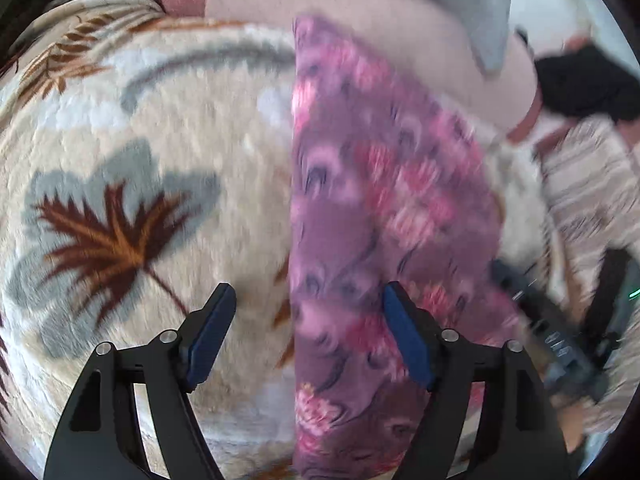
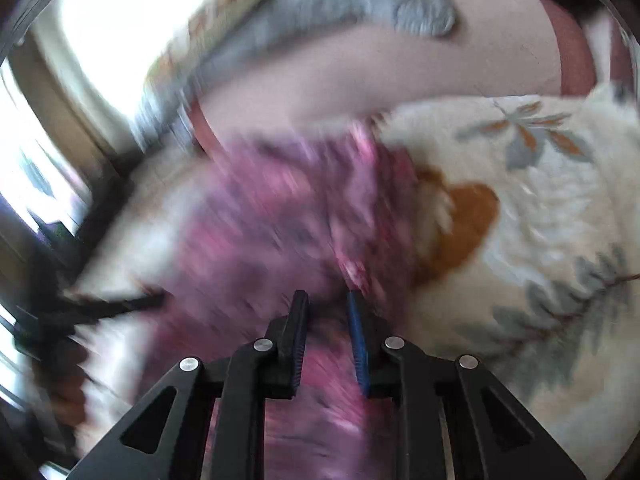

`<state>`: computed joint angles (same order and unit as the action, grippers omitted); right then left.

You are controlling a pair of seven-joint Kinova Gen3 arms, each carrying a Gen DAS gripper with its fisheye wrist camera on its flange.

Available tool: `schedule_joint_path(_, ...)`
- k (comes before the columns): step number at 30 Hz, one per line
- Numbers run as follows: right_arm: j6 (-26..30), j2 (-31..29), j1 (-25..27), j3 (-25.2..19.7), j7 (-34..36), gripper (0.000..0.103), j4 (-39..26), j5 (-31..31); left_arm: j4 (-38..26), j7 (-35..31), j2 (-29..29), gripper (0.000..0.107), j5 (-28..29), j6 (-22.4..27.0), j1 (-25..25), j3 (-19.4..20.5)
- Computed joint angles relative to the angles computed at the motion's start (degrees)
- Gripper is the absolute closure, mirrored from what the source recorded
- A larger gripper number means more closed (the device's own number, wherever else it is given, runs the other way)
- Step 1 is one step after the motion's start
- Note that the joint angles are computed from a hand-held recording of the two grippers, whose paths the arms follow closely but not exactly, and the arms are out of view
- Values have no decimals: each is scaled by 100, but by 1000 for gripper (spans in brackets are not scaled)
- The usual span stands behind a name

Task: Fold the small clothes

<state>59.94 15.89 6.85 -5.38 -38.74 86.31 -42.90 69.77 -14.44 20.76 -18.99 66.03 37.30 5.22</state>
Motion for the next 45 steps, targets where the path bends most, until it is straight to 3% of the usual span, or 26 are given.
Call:
schedule_joint_path(3,168,116,259,66,-295,76,-126,-513,101,-50,-189,31,27,-97,-43,23)
schedule_joint_path(5,634,418,296,415,-761,54,-496,-958,428,104,-478,31,94,-471,-177,-29)
schedule_joint_path(7,1007,791,322,670,-1227,40,-806,-1297,761,151,-694,31,317,-863,-267,-236)
schedule_joint_path(8,1108,960,327,638,-1460,40,-974,-1360,919,73,-761,31,538,-1096,-446,-227)
schedule_joint_path(11,1184,1412,650,75,-1872,40,-1197,-1341,1308,-137,-837,31,1237,-1795,-1242,172)
schedule_joint_path(13,1064,1472,730,-161,-1758,39,-1055,-1452,1513,-434,-786,31,1703,-2261,-1689,473)
schedule_joint_path(17,1531,1906,855,-794,-1447,28,-1507,-1437,1537,-749,-705,23,1946,-2672,-1500,237)
schedule_joint_path(19,1514,1813,526,-616,-1419,26,-1707,-1062,1277,-813,-553,23,2021,-2496,-1503,277)
schedule_joint_path(21,1255,1626,301,-554,-1471,29,-1679,-744,803,-662,-329,27,1724,-2035,-1180,127)
schedule_joint_path(23,1049,1452,224,-532,-1498,62,-1541,-616,376,-634,-112,63,1303,-1569,-869,-58)
schedule_joint_path(26,524,985,188,-509,-1274,72,-1014,-576,-134,-411,6,81,817,-903,-579,-87)
schedule_joint_path(29,23,486,-5,-439,-1251,73,-577,-519,-552,-229,94,83,463,-426,-285,-139)
schedule_joint_path(33,-79,-84,-36,-337,-1146,73,-235,-661,-830,-37,31,83,-11,82,104,-166)
schedule_joint_path(45,565,-1605,-263,471,-761,73,1107,-1326,-761,996,-663,83,-1073,1470,1049,269)
